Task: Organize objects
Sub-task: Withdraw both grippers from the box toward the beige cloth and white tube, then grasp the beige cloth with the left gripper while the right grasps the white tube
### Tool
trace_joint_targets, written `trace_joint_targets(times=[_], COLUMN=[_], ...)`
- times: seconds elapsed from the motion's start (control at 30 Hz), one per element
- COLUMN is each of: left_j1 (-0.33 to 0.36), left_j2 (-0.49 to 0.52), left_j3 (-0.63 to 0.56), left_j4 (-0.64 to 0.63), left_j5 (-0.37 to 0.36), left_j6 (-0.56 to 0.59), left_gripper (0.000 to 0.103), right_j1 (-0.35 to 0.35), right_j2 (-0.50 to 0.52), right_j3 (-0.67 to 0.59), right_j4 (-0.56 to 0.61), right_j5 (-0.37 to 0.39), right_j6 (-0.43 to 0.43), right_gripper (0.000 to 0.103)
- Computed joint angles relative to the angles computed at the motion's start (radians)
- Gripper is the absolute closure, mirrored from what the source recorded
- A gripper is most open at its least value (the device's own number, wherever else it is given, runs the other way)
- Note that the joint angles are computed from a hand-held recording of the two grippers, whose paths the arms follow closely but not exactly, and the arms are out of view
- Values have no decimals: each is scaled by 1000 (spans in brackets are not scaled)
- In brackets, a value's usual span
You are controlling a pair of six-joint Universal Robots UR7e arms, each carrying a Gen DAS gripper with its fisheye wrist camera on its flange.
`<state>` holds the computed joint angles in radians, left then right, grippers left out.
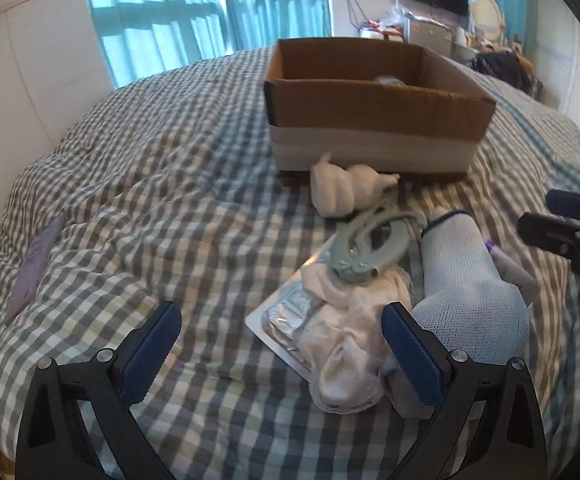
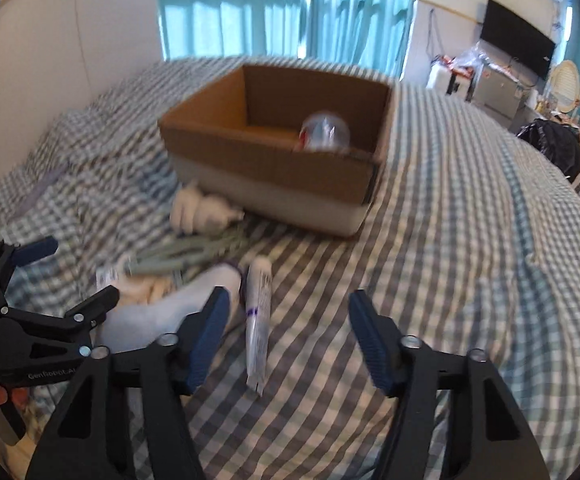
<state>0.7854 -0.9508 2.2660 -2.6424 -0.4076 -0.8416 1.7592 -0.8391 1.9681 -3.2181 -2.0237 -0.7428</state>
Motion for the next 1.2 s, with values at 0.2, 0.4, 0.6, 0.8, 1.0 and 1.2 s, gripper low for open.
trace_joint_targets(times=[0.2,0.4,0.6,0.8,1.0,1.2], left_j1=[10,31,49,25,-23,-64], left_j2=[23,49,44,30,0,-33], left_j3=[-1,-10,-12,4,24,36], left_j4=[-161,-246,-258,-254,-247,-236], left_j5=[-76,-155,-199,-199,-166,-125], left_j6=[169,294,305,282,270,256], left_gripper=[27,31,76,88,89,89], right_j1=[-15,-36,-28,-17,-1,22], right_j2=[39,63,51,21,-26,-60], right_j3=[-28,-46,-24,4,38,64], right_j4=[61,115,71,24,-21,-57], right_j5=[-10,-7,-5,-2,16,38], right_j6=[17,41,21,-2,-17,-28], right_gripper=[59,78,88,88,88,89])
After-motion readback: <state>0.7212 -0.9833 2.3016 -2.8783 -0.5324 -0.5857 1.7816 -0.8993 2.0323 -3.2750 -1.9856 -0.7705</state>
